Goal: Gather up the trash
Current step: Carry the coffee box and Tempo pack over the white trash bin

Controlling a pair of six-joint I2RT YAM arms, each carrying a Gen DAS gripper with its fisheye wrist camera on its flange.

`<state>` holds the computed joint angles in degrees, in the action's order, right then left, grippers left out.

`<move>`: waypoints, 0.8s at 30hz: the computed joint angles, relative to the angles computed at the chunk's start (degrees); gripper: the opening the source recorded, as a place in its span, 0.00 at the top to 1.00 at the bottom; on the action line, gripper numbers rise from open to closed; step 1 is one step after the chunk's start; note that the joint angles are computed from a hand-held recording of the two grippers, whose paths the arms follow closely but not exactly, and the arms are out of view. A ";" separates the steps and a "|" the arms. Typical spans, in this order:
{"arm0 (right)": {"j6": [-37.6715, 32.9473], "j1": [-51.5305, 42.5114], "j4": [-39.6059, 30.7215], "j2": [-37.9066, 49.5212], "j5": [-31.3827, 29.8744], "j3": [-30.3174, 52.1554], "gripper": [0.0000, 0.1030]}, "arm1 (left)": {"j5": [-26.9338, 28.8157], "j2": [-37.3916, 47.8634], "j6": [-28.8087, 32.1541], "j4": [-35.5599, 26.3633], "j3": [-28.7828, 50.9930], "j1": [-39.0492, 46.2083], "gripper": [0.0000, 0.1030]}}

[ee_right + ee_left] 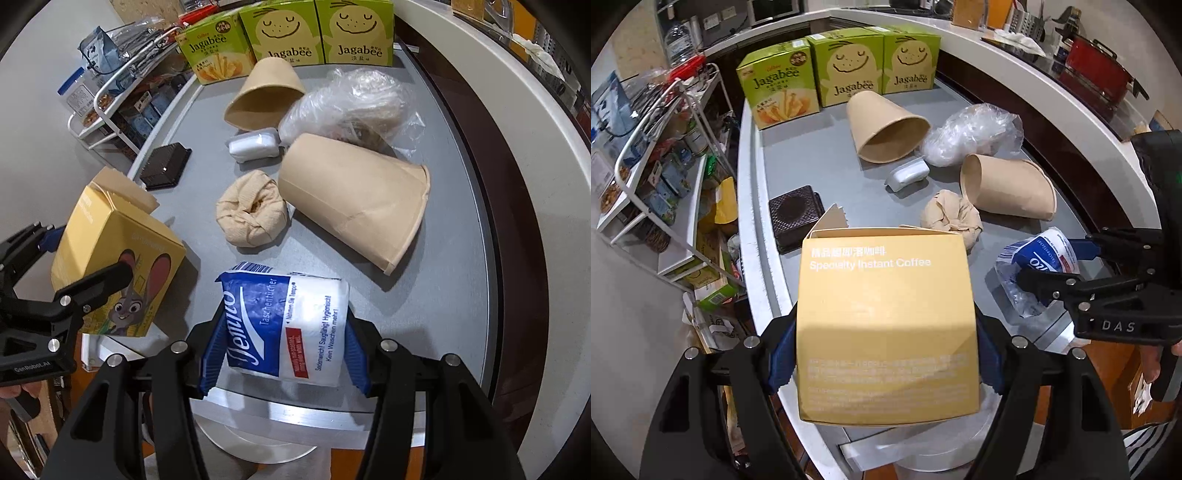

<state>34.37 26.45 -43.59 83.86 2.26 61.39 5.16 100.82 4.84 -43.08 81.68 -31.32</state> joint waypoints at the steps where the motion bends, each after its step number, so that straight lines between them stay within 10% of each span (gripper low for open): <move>1: 0.16 0.04 -0.09 -0.48 -0.08 0.05 0.48 | -0.20 -0.50 -0.49 0.19 -0.41 -0.04 0.24; 24: 5.44 8.14 -5.87 -13.82 0.52 -0.73 0.48 | -1.22 -17.29 -4.81 1.35 -15.61 0.19 0.24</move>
<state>39.81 34.58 -49.46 70.04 2.78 60.65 3.94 83.53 0.03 -41.73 66.07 -31.13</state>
